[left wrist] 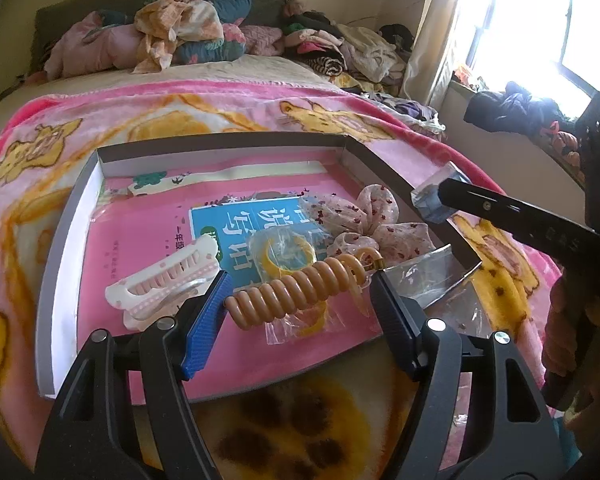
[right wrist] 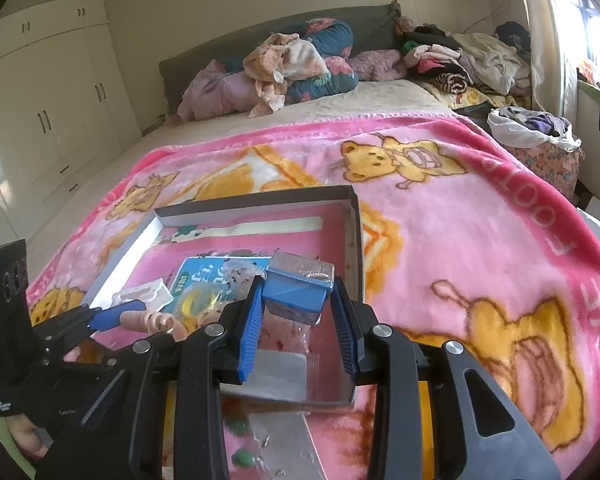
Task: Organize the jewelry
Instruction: 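Carry the pin box and spiral hair tie into the grey box and open both tools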
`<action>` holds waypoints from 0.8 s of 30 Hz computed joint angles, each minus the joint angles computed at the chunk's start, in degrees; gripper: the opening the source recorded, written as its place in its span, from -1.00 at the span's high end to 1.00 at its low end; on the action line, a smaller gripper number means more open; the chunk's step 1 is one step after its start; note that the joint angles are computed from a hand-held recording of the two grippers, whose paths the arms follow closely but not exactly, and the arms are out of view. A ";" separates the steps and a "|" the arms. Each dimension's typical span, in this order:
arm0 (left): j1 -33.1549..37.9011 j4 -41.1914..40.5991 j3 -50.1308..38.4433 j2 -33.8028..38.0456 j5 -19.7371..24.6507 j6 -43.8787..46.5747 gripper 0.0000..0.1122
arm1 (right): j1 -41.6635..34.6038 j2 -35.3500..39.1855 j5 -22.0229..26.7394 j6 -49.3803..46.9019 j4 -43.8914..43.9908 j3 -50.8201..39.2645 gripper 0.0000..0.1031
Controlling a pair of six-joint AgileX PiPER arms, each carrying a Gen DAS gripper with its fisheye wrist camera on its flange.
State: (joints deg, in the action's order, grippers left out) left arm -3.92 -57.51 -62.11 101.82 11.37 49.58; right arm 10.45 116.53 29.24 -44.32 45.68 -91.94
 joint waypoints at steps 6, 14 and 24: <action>-0.12 3.53 -0.46 0.43 -0.25 -3.30 -0.10 | 0.72 3.20 1.12 3.36 -3.83 -4.78 0.38; 0.24 6.18 -1.22 1.36 -0.09 -5.59 -0.10 | 1.59 6.58 2.03 8.76 -9.07 -9.34 0.38; 0.75 6.49 -1.17 2.12 -0.25 -5.45 -0.12 | 1.82 7.63 1.84 10.88 -10.73 -9.75 0.38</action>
